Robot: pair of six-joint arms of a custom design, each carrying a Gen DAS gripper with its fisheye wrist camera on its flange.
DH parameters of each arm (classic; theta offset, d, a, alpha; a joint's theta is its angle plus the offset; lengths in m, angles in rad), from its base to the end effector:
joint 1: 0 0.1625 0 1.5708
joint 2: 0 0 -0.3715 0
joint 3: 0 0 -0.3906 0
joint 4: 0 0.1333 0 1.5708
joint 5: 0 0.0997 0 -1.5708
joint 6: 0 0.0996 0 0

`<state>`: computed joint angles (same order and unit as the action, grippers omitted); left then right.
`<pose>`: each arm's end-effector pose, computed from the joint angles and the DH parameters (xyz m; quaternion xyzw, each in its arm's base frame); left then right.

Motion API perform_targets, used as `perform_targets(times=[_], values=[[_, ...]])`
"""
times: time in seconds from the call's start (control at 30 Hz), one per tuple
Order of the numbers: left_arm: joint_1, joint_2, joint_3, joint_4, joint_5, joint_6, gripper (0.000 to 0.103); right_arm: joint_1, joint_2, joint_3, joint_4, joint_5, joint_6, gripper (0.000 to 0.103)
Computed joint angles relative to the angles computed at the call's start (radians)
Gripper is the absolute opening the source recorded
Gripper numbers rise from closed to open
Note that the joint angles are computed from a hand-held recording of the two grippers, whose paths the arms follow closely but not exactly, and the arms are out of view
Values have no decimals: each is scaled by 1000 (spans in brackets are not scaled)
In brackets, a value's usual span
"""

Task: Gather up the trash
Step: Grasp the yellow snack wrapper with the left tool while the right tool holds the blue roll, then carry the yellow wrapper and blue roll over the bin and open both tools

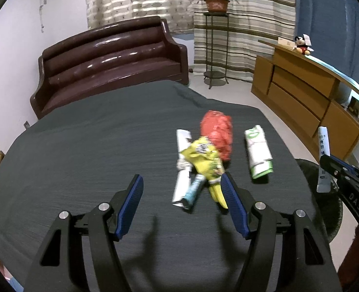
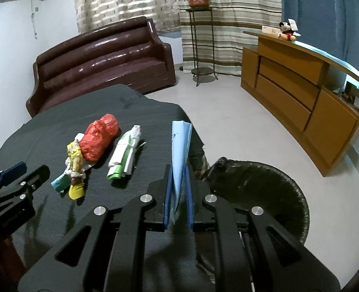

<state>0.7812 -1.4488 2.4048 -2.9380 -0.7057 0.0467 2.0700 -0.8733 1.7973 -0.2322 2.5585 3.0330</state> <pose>-0.1281 -0.4215 0.1928 0.2827 0.8470 -0.3217 0.3151 0.2607 -0.3734 0.0238 0.0460 -0.8207 0.4508 0.3481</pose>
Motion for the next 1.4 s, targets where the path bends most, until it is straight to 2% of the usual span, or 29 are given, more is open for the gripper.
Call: perform_targets(times=[0.37, 0.6, 0.67, 0.7, 0.73, 0.8, 1.17, 1.4], values=[[-20, 110, -9, -42, 30, -12, 63, -41, -88, 103, -43, -32, 8, 11], [-10, 152, -27, -28, 37, -15, 45, -72, -108, 128, -51, -58, 19, 11], [-1, 154, -35, -16, 26, -19, 37, -77, -108, 131, -51, -62, 21, 11], [8, 150, -40, -1, 8, -25, 28, -79, -110, 134, -52, -64, 21, 11], [14, 144, -44, 15, -7, -31, 23, -81, -109, 134, -51, -66, 22, 11], [17, 140, -43, 17, -10, -34, 17, -83, -106, 131, -49, -66, 24, 11], [-2, 71, 17, -34, -29, -7, 15, -79, -105, 129, -51, -62, 22, 11], [-49, 12, 61, -65, -46, 35, 15, -63, -109, 135, -70, -30, 1, 11]])
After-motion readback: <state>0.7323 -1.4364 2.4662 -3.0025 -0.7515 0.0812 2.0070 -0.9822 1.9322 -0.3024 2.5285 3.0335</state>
